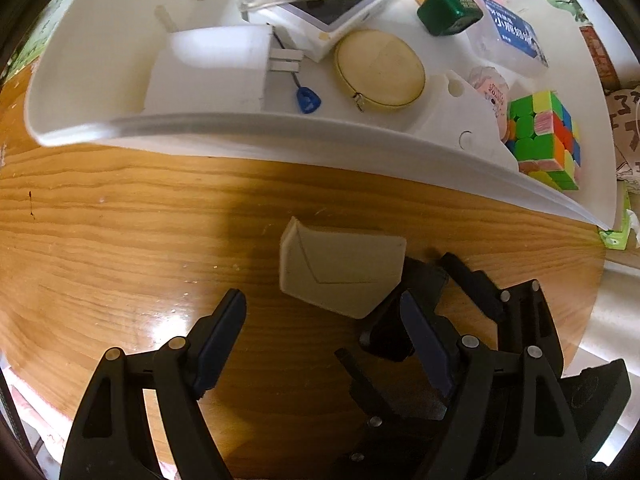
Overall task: Organize rigid objects
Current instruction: 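Grasp the white adapter with the left tool while the right tool grasps the black charger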
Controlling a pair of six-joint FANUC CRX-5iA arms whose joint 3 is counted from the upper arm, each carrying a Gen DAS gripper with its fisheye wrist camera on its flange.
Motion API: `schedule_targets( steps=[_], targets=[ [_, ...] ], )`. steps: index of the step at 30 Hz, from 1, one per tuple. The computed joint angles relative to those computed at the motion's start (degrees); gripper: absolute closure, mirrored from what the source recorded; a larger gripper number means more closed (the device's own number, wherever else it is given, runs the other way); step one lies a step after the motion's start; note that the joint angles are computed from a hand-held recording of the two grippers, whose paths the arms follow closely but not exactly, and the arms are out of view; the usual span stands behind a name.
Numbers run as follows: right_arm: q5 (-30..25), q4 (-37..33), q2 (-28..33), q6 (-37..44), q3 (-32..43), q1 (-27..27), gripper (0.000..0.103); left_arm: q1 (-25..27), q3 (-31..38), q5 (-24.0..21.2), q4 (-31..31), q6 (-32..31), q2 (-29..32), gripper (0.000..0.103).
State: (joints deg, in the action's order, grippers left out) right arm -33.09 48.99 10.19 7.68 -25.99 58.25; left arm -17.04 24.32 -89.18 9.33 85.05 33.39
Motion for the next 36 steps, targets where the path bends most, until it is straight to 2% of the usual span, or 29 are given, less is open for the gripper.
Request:
schedule_targets(
  steps=[10, 18, 20, 23, 28, 31, 32, 36],
  targets=[
    [3.0, 0.4, -1.3, -0.4, -1.7, -1.6, 0.037, -0.3, 2.1, 0.2, 2.1, 2.7, 2.0, 0.021],
    [3.7, 0.6, -2.3, -0.6, -2.8, -2.0, 0.037, 0.5, -0.2, 1.6, 5.2, 3.5, 2.3, 0.025],
    [3.5, 0.7, -2.5, -1.0, -2.9, -1.5, 0.037, 0.6, -0.7, 1.9, 6.1, 3.8, 2.3, 0.03],
    [2.8, 0.1, -2.3, -0.1, -2.4, -0.8, 0.037, 1.4, -1.9, 2.7, 5.6, 3.2, 1.9, 0.035],
    [0.7, -1.6, -2.8, 0.5, -2.1, -0.3, 0.037, 1.7, -1.0, 2.9, 5.4, 2.8, 2.3, 0.036],
    [-1.3, -2.8, -1.3, 1.4, 0.5, 0.0, 0.037, 2.3, -2.6, 4.2, 6.3, 2.5, 1.4, 0.036],
    [-1.8, -2.5, -1.4, 1.1, 0.5, 0.1, 0.037, 2.4, -1.4, 3.0, 6.9, 2.9, 0.9, 0.036],
    [-5.0, -1.7, -2.4, 0.6, 0.9, 0.6, 0.037, 3.5, -4.7, 4.8, 9.0, 2.1, -0.7, 0.036]
  ],
)
